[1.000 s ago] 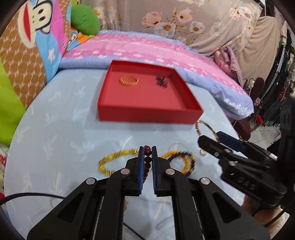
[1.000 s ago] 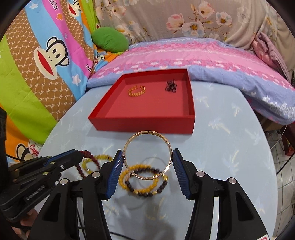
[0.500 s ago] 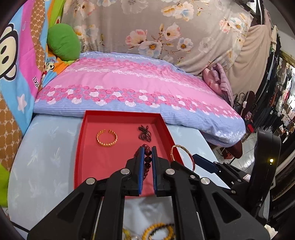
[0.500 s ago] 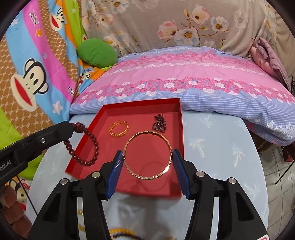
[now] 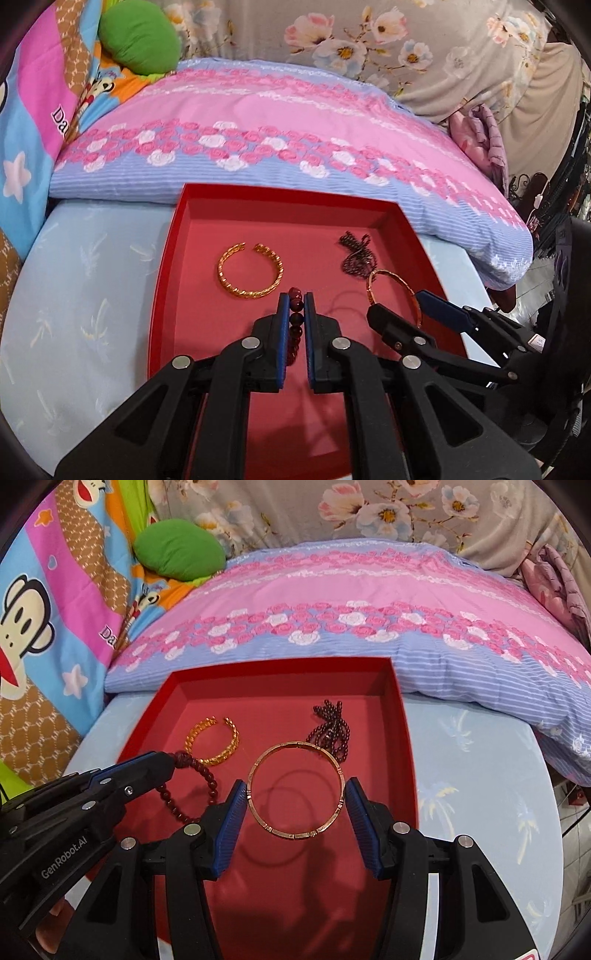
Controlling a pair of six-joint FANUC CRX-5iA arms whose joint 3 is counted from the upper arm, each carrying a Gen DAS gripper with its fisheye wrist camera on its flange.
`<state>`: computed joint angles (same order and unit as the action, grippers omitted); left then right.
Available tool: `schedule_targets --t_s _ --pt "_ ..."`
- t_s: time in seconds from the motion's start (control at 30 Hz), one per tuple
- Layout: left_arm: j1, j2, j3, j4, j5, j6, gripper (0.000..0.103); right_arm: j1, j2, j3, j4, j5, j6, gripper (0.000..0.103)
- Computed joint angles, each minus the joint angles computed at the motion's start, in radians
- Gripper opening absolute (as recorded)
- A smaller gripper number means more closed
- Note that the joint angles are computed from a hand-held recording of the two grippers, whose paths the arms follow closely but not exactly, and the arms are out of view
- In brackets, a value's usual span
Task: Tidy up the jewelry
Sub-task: 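Carry both bracelets into the red tray and open both tools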
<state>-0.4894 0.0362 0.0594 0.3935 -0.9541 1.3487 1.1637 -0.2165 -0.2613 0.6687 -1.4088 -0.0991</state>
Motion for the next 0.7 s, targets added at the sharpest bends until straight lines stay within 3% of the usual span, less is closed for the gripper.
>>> schedule_targets --t_s 0.27,0.43,0.7 --pt "-0.007 0.0 0.001 -0.084 0.017 0.055 0.009 -0.015 0.018 0.003 -0.02 -0.007 0.011 0.055" --pt "-0.006 -0.016 -0.002 -0.143 0.034 0.11 0.033 0.004 0.03 0.009 0.013 -0.045 0.004 0.061" --pt "-0.005 -0.076 -0.036 -0.169 0.051 0.121 0.036 0.076 0.008 0.001 0.051 -0.07 -0.052 0.062"
